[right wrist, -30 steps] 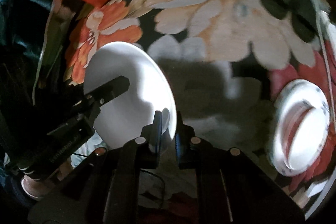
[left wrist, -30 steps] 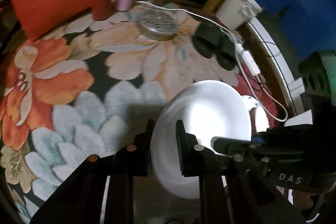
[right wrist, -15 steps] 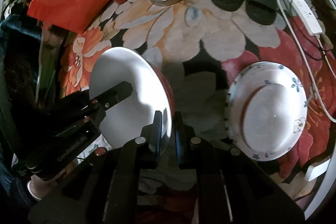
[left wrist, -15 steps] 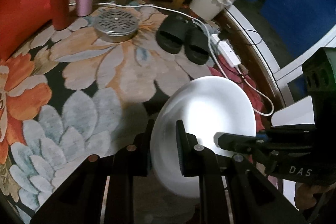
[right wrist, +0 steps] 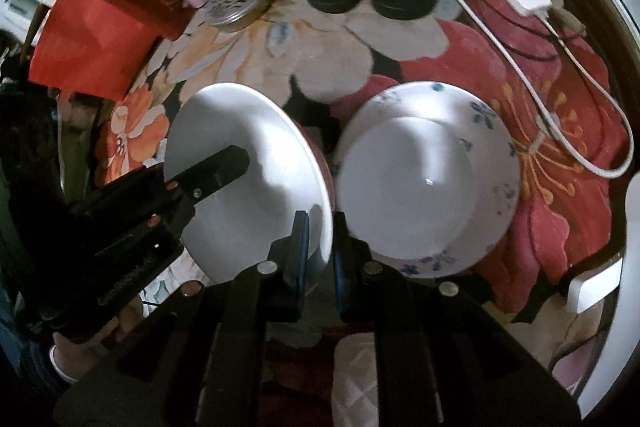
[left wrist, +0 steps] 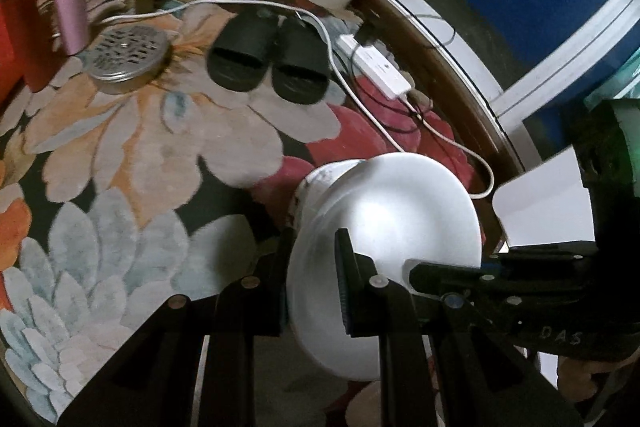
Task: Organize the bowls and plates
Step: 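Lift the small white bowl and carry it over the stack with the right tool, then lower the small white bowl onto the stacked bowls with the right tool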
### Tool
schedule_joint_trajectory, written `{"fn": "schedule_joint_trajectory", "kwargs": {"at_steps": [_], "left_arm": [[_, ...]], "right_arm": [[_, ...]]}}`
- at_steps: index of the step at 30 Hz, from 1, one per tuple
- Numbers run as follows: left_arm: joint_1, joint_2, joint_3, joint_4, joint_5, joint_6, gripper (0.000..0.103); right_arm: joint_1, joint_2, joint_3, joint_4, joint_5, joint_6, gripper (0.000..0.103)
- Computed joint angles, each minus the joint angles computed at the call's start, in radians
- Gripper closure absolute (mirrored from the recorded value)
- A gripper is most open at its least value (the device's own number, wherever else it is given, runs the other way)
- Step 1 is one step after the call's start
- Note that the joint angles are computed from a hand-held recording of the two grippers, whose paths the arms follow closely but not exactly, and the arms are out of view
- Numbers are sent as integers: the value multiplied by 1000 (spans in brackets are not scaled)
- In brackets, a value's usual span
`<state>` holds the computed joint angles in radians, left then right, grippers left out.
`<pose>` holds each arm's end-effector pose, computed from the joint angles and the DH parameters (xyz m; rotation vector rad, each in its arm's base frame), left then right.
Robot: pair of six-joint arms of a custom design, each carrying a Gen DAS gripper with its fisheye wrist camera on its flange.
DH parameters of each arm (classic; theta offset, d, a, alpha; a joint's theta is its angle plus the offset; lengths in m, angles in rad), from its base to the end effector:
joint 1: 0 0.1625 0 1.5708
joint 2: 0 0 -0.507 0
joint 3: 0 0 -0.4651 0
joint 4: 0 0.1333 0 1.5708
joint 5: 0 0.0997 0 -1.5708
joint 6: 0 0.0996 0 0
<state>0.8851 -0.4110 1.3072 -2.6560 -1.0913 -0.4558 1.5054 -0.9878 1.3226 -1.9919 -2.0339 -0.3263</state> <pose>-0.4120 -0.7867 -0.0662 0.2548 2.7683 -0.5887 0.0347 -0.8294 0.3527 0.3205 -2.6518 -0.0094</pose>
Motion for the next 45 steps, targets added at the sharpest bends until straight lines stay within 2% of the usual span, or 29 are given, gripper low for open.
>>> {"fn": "schedule_joint_trajectory", "kwargs": {"at_steps": [10, 15, 45], "left_arm": [[-9, 115, -174, 124, -3, 56, 85], [-8, 148, -216, 155, -10, 64, 85], [11, 184, -266, 226, -56, 39, 84]], "right_arm": [[-46, 2, -42, -3, -15, 21, 91], [-63, 6, -55, 12, -15, 31, 91], [-89, 31, -74, 47, -41, 42, 91]]}}
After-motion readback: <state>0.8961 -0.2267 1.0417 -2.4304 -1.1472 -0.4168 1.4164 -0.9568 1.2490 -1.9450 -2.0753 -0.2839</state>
